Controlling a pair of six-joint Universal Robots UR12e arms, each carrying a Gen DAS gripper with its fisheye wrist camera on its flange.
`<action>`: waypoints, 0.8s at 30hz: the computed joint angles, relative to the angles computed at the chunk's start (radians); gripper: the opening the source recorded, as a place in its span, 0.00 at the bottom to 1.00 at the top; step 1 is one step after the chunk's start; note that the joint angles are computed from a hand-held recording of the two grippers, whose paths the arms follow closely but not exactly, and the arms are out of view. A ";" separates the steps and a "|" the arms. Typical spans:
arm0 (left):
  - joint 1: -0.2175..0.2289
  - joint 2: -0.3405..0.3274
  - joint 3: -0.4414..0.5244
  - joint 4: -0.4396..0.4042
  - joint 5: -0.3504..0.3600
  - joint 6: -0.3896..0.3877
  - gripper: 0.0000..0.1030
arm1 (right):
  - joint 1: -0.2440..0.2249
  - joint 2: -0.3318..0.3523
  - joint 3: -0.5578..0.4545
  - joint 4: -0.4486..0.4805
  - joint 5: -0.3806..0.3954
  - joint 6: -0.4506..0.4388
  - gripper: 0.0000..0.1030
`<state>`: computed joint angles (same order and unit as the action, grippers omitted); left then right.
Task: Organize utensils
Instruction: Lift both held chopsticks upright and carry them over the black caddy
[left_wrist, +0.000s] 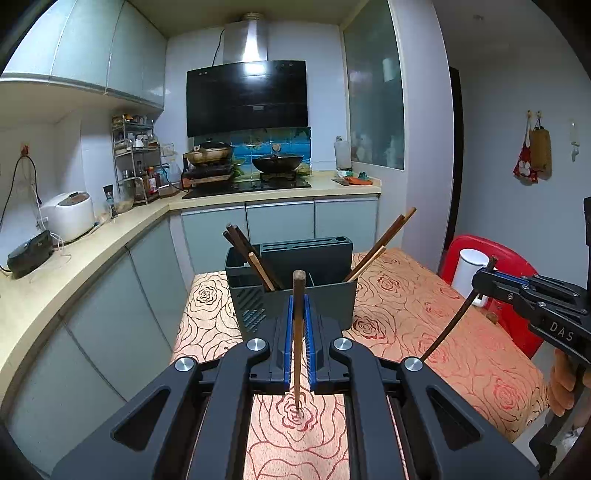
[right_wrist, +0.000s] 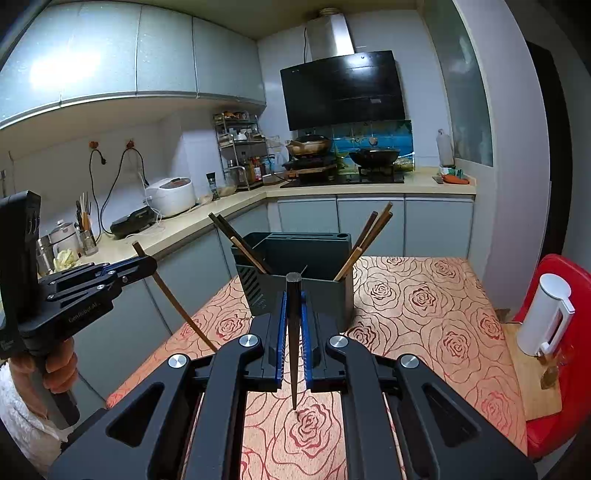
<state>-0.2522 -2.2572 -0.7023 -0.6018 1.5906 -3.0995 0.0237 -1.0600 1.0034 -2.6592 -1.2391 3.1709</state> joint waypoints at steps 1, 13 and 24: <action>-0.001 -0.008 0.015 -0.008 0.005 0.004 0.05 | 0.000 0.004 -0.008 0.007 -0.001 -0.001 0.08; -0.002 -0.068 0.131 -0.081 0.013 0.009 0.05 | -0.004 0.064 -0.124 0.111 0.013 0.016 0.08; 0.004 -0.147 0.316 -0.164 0.004 0.006 0.05 | -0.006 0.119 -0.254 0.142 -0.003 0.029 0.08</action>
